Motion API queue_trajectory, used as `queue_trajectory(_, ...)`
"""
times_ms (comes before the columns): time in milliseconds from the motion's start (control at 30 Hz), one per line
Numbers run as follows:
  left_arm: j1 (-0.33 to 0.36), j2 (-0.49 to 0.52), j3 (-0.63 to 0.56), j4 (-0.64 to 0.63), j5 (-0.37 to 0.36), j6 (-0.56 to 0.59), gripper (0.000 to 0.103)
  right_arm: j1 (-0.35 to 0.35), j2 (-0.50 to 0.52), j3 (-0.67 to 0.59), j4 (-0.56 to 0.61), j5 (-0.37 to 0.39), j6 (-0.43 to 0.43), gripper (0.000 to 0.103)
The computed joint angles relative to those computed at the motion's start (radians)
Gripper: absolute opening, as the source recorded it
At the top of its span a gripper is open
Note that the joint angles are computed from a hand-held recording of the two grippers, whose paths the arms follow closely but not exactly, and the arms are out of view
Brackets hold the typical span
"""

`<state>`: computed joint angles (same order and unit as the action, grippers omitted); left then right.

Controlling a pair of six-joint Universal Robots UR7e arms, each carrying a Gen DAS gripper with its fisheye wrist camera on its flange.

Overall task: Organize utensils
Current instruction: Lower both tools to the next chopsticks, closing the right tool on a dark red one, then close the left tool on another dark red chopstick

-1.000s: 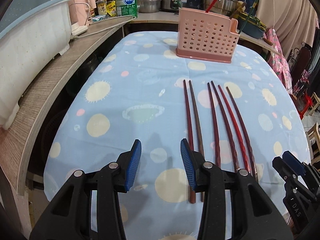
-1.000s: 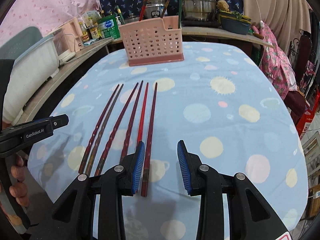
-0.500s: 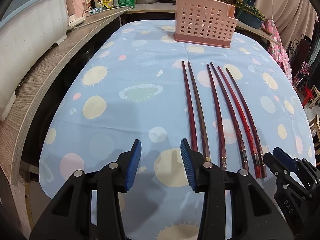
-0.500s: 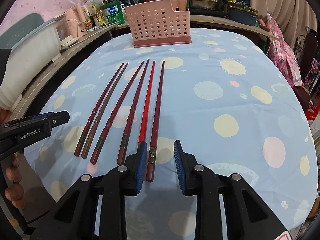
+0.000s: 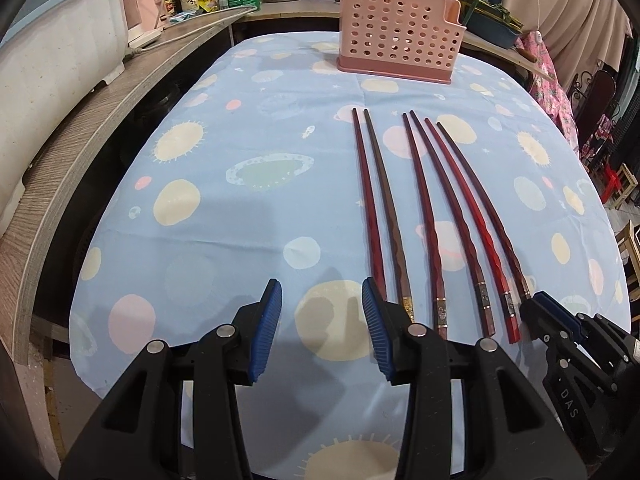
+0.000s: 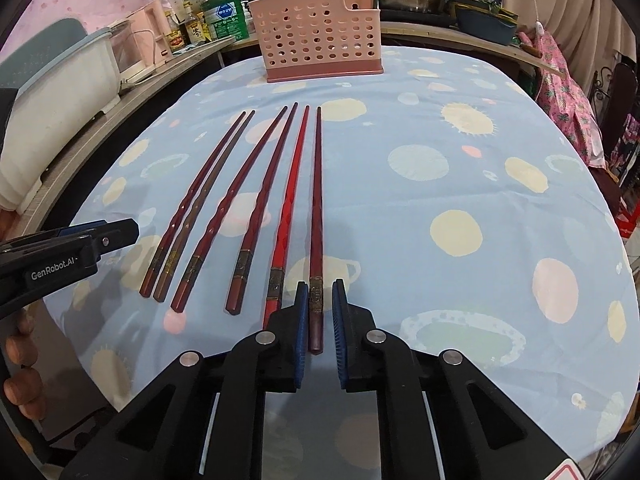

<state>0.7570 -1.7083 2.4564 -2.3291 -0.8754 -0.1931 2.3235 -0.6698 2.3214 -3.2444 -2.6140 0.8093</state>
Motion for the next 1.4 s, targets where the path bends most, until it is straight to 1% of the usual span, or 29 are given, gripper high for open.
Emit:
queue_trajectory(67, -0.003, -0.002, 0.004, 0.002, -0.007, 0.001, 0.043, 0.002, 0.000, 0.002, 0.000, -0.001, 0.006, 0.009)
queue_trajectory(100, -0.005, -0.003, 0.006, 0.001, -0.009, 0.002, 0.047, 0.001, -0.001, 0.004, -0.003, 0.000, 0.006, 0.009)
queue_trajectory(133, -0.007, -0.004, 0.008, -0.001, -0.013, 0.003, 0.048, 0.001, -0.001, 0.005, -0.006, 0.000, 0.007, 0.008)
queue_trajectory(267, -0.011, 0.001, 0.016, -0.001, -0.027, 0.004, 0.049, -0.001, 0.000, 0.007, -0.015, 0.002, 0.004, 0.007)
queue_trajectory(600, -0.002, 0.020, 0.028, 0.006, -0.030, 0.003, 0.049, 0.000, -0.001, 0.007, -0.013, 0.001, 0.005, 0.007)
queue_trajectory(900, -0.003, 0.023, 0.041, -0.013, -0.013, 0.013, 0.048, 0.000, -0.001, 0.008, -0.012, 0.001, 0.005, 0.007)
queue_trajectory(967, -0.002, 0.020, 0.041, -0.013, -0.015, 0.014, 0.044, 0.000, -0.001, 0.007, -0.011, 0.000, 0.005, 0.007)
queue_trajectory(1067, 0.004, 0.015, 0.038, -0.011, -0.022, 0.018, 0.032, 0.001, -0.001, 0.007, -0.011, 0.000, 0.005, 0.007)
queue_trajectory(1133, 0.009, 0.014, 0.031, -0.007, -0.033, 0.021, 0.021, 0.001, -0.001, 0.007, -0.009, 0.000, 0.005, 0.007)
queue_trajectory(1200, 0.014, 0.013, 0.027, -0.001, -0.042, 0.021, 0.015, 0.001, -0.002, 0.007, -0.007, 0.000, 0.006, 0.007)
queue_trajectory(1333, 0.023, 0.012, 0.018, 0.007, -0.064, 0.026, 0.007, 0.002, -0.002, 0.008, -0.008, 0.001, 0.006, 0.007)
queue_trajectory(1400, 0.023, 0.011, 0.016, 0.014, -0.068, 0.025, 0.007, 0.001, -0.004, 0.009, -0.008, 0.003, 0.004, 0.007)
